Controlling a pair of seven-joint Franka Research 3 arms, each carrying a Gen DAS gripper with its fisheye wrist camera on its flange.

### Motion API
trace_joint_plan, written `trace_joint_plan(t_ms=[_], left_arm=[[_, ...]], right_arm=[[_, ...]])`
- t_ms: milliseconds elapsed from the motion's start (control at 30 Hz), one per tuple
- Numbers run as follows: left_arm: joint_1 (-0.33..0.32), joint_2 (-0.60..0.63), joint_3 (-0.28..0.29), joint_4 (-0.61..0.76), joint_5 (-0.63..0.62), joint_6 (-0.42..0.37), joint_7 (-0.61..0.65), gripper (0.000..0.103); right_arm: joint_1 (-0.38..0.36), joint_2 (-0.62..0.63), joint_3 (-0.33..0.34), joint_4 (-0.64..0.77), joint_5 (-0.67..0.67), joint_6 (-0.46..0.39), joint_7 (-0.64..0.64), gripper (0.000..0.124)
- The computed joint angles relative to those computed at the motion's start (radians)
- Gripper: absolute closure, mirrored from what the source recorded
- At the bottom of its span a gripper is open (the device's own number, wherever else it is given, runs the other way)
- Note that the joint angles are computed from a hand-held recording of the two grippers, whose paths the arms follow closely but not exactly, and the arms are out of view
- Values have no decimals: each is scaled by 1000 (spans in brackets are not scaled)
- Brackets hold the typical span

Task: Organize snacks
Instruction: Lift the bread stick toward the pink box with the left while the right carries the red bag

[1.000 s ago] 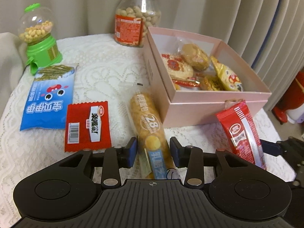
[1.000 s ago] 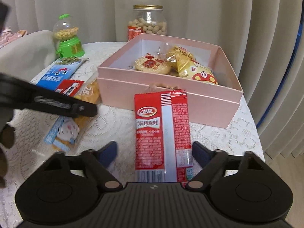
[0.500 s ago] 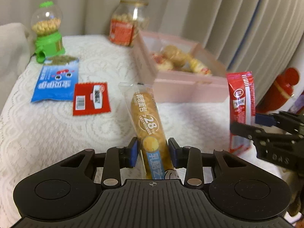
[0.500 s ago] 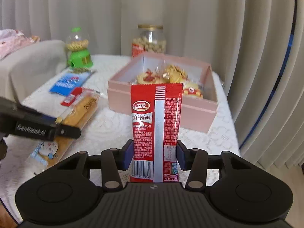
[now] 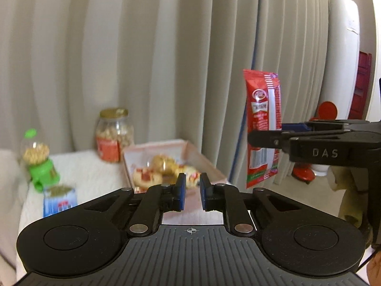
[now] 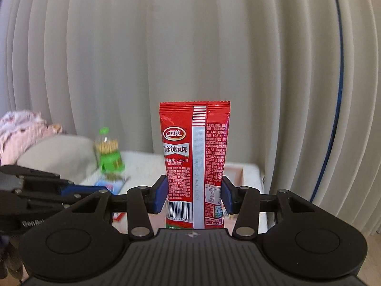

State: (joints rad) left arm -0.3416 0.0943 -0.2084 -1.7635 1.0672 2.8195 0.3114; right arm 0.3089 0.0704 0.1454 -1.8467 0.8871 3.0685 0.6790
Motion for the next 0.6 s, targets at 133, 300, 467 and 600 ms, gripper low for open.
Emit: trace_joint_plan(t_ms=[133,300,467,600], left_arm=[[15,16,7,14,-62,35,32,87],[70,5,-49,-81,-521,51,400,83],[43,17,-40,-96,-614,-120,479,80],[33,75,-43,-46,-691,-198,536,80]], right_arm=[[-3,9,-8,26,-34,11,36,78],[-14,14,-21,12,-90,-74,126,78],[-28,32,-44,-1,-164,-254,267,78],[-33,65,-49,3,-207,-360,359,78]])
